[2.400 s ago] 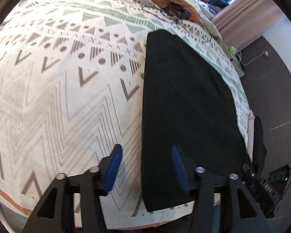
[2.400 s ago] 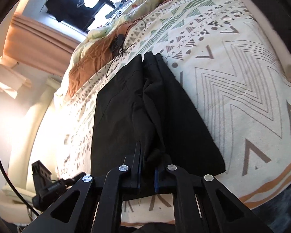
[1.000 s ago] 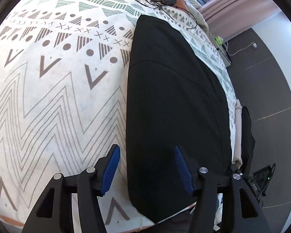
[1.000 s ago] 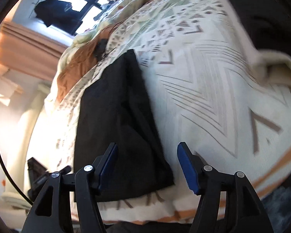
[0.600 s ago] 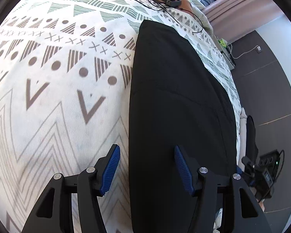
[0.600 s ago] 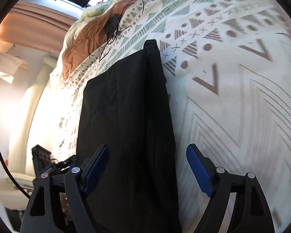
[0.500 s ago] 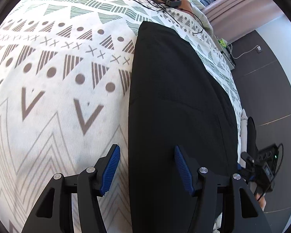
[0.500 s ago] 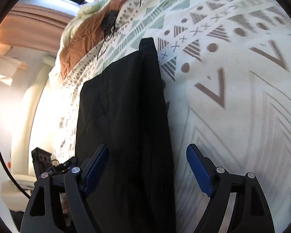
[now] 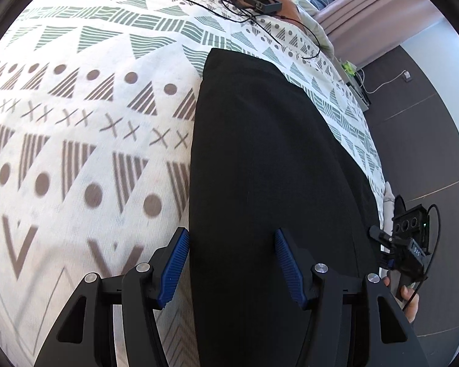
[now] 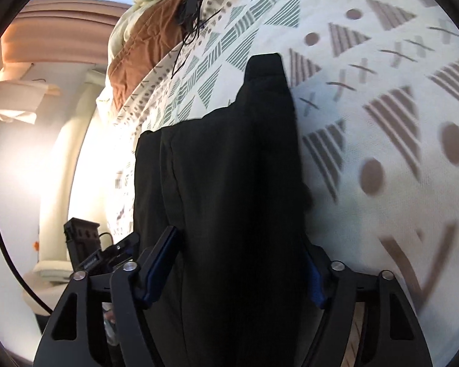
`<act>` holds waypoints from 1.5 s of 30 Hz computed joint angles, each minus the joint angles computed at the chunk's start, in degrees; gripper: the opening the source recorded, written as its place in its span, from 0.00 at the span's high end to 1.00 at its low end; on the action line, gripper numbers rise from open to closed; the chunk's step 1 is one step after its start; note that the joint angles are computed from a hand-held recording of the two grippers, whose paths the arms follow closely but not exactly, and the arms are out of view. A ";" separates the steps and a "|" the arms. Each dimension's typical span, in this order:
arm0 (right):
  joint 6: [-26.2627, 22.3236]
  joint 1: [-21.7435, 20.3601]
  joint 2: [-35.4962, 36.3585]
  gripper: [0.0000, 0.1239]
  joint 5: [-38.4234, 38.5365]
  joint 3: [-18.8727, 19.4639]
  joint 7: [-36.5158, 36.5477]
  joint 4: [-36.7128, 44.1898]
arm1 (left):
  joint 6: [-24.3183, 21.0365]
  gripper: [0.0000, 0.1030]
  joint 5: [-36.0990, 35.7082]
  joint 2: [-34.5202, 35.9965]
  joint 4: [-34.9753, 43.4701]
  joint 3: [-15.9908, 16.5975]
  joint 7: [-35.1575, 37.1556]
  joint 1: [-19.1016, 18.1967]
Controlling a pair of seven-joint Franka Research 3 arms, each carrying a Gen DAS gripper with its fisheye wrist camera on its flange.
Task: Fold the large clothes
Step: 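Close the left tool on the folded jacket's end while the right tool grips its side, then lift the folded black jacket off the bed with both tools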
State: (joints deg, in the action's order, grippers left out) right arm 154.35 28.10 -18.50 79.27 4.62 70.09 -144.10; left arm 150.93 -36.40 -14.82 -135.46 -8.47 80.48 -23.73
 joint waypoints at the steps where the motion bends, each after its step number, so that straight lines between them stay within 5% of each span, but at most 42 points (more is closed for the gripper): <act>1: -1.10 -0.01 0.89 0.46 0.62 -0.60 -0.83 0.77 | -0.07 0.42 0.03 0.49 0.46 0.04 -0.17 0.09; 7: -5.84 -1.82 4.59 0.53 2.83 -1.29 -4.20 4.17 | -1.23 0.42 3.12 4.26 4.29 -0.99 -1.75 1.90; 12: -6.46 -2.63 5.44 0.73 2.24 -0.32 -3.04 5.08 | -3.61 0.42 1.30 7.64 7.96 -1.22 -2.87 3.73; 16: -1.65 -1.45 2.33 0.84 1.68 1.47 -3.67 4.37 | -2.69 0.45 5.01 7.75 8.17 -2.97 -7.52 5.13; 20: 2.00 0.23 -2.09 0.87 -3.62 3.01 0.43 3.72 | -2.04 0.60 10.44 6.08 7.74 -3.69 -10.81 5.20; 26: 5.58 2.42 -8.60 0.87 -15.80 5.31 11.20 2.84 | -0.88 0.73 17.69 -0.06 5.87 -3.95 -14.62 4.06; 35: 10.91 4.21 -16.57 0.87 -29.94 12.43 26.73 1.84 | 1.93 0.77 19.52 -13.21 -0.96 -0.69 -18.14 -0.82; 45: 14.79 7.31 -15.71 0.87 -40.21 16.76 36.79 5.92 | -0.17 0.78 21.73 -27.60 -6.67 2.92 -20.40 -3.33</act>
State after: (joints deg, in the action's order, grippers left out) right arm 169.14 35.41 -34.22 39.07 21.38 106.88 -138.17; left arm 150.76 -14.67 -42.42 -142.13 -5.55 60.08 -27.06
